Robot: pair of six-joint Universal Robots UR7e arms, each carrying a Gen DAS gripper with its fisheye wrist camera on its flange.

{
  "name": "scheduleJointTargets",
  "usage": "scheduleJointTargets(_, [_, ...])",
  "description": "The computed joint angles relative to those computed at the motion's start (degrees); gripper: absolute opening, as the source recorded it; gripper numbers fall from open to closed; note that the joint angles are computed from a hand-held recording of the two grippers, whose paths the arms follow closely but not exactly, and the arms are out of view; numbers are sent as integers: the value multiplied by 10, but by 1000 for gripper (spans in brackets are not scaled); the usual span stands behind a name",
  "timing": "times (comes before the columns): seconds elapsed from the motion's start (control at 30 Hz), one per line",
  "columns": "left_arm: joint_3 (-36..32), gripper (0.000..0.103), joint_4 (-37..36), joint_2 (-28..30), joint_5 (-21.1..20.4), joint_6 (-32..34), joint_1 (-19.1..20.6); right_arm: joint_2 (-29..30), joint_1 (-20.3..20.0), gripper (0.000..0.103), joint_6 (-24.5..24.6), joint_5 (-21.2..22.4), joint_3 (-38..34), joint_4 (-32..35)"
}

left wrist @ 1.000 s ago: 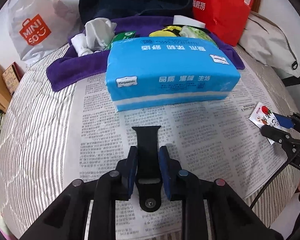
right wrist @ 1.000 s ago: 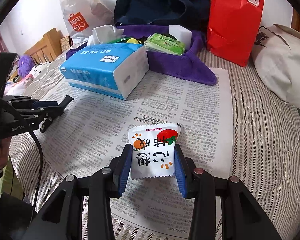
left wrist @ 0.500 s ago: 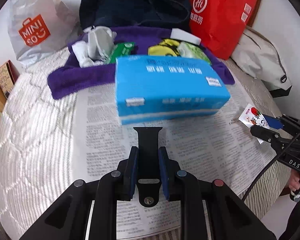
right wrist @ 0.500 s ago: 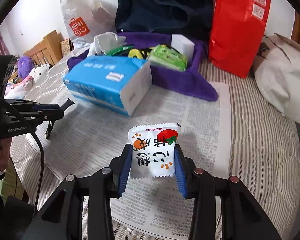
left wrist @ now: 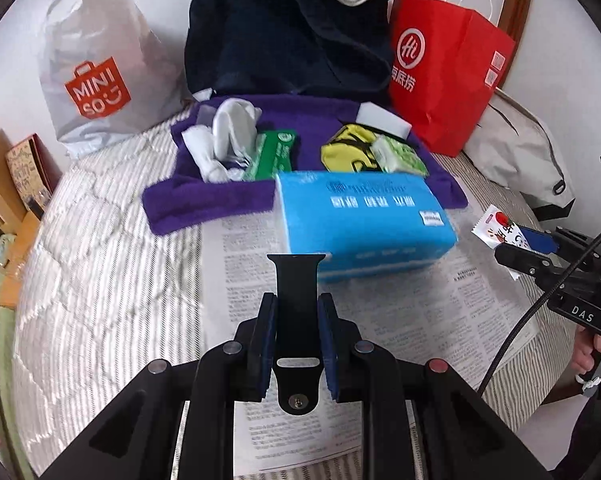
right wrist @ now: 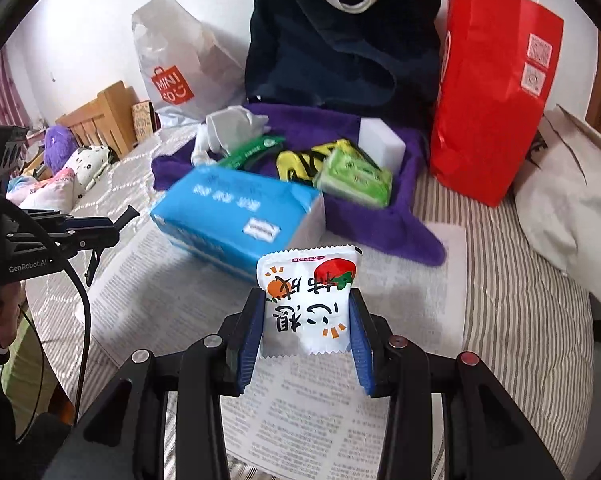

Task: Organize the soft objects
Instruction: 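Carry the strap piece and snack packet over the purple towel with both grippers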

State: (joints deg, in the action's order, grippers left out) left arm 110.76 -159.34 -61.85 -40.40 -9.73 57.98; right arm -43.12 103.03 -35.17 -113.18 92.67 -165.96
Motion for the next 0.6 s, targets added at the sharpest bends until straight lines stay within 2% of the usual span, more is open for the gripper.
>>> scheduleJointTargets(0.17, [-10,20,0,-6,4,11,0,8,7,40,-1,8,-21,8])
scheduleJointTargets(0.27, [-22,20,-1,-7,-9,23,4,15,12,40,-4,8,-35,9])
scheduleJointTargets(0.6, [-88,20,9,14,-7,71,14,47,19,40,2,20,-110,45])
